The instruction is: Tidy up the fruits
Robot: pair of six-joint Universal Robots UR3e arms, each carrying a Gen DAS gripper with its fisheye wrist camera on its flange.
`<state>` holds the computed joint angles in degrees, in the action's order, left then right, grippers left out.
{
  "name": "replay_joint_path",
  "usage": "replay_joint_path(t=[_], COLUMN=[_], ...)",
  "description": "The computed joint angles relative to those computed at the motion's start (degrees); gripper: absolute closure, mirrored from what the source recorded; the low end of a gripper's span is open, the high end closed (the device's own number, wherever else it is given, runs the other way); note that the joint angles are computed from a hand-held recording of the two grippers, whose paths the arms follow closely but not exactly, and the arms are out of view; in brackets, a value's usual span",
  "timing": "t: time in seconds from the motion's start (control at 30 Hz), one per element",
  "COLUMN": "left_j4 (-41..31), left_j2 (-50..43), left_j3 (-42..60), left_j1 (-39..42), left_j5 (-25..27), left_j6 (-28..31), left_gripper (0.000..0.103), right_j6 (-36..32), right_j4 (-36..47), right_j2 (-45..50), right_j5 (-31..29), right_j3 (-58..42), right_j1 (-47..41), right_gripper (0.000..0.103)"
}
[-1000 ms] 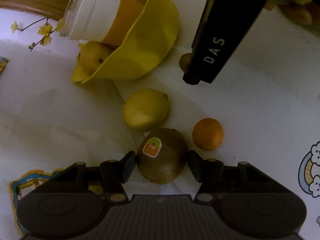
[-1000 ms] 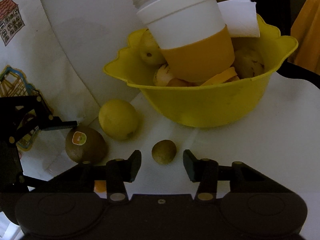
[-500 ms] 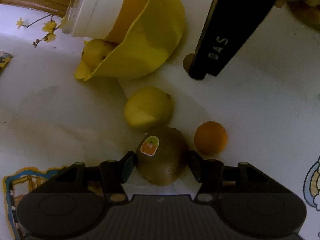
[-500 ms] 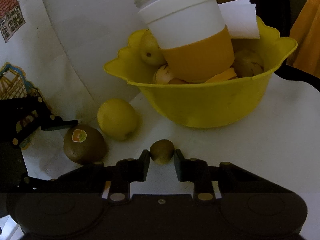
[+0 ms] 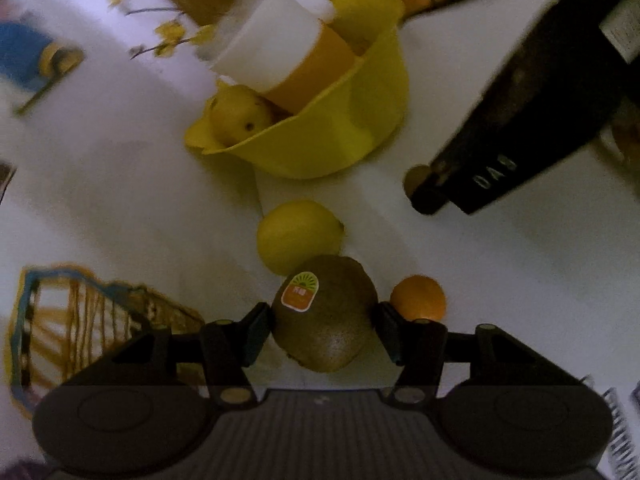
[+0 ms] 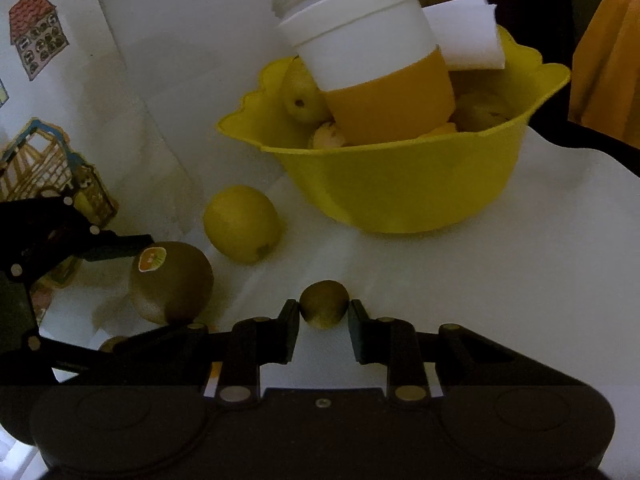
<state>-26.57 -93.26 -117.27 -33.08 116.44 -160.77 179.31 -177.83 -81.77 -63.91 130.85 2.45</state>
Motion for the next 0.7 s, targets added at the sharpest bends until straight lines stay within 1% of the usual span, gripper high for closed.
replay_joint_path(t=[0.07, 0.23, 0.37, 0.43, 0.5, 0.57, 0.7], left_j4=[-0.26, 1.76, 6.4, 8.99, 11.41, 13.48, 16.25], left_j2=[1.66, 6.04, 10.25, 10.69, 13.13, 14.7, 15.43], left_j3=[-0.75, -4.33, -9.49, -11.09, -14.11, -16.29, -17.6], left_j1=[1.21, 3.86, 7.07, 6.28, 5.87, 4.77, 0.68], left_j5=[-2.41, -8.19, -13.35, -13.23, -13.74, -12.9, -10.03], left_j6=[-2.16, -7.82, -11.53, -14.47, -17.4, -20.02, -25.78], left_gripper=[0.042, 0.042, 0.042, 0.042, 0.042, 0.042, 0.042], right_j6=[-0.46, -1.23, -1.55, -2.27, -2.71, -3.68, -5.83], right_j4=[0.51, 1.39, -0.46, -0.25, -1.37, -1.51, 4.88], right_j2=[-1.85, -5.5, -7.17, -9.09, -10.19, -13.3, -22.58], right_j5=[0.41, 1.81, 3.98, 5.2, 6.27, 7.77, 10.65], right_j3=[1.57, 4.87, 7.72, 9.35, 11.01, 13.74, 17.35], right_j1=[-0.86, -3.03, -4.84, -6.05, -7.02, -9.02, -12.96], right_gripper=[0.075, 0.075, 0.075, 0.075, 0.075, 0.075, 0.075])
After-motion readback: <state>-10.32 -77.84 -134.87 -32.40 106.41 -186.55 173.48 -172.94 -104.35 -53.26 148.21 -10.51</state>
